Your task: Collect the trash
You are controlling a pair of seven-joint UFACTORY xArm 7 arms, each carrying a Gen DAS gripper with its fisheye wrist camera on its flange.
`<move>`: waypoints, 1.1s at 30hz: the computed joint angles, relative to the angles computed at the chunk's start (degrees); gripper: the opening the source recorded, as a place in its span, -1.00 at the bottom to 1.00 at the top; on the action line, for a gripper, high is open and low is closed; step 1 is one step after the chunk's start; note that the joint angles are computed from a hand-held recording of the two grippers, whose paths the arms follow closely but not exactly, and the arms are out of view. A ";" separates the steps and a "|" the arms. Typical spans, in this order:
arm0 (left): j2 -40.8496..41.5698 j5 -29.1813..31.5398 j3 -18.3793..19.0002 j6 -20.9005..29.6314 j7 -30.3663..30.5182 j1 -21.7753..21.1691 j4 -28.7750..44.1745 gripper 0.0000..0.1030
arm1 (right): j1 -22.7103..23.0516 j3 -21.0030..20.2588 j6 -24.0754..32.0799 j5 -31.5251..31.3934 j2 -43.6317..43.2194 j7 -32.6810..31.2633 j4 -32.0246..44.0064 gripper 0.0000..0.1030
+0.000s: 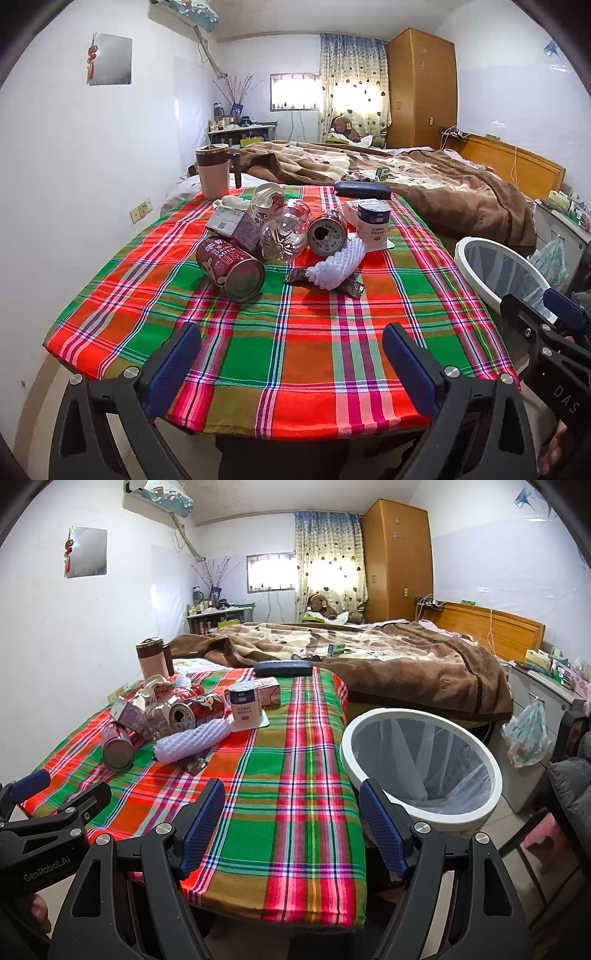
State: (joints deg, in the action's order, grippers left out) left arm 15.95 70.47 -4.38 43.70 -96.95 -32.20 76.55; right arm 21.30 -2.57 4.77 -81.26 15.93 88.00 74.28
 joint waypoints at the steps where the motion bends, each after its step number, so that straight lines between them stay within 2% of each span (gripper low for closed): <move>1: 0.00 0.03 0.01 0.08 -0.05 -0.03 -0.01 0.94 | -0.07 0.05 -0.01 0.21 -0.03 -0.27 -0.06 0.49; 33: -0.14 0.04 -0.06 0.19 -0.01 0.07 -0.17 0.94 | 0.04 0.12 0.21 0.16 -0.11 -0.38 -0.18 0.49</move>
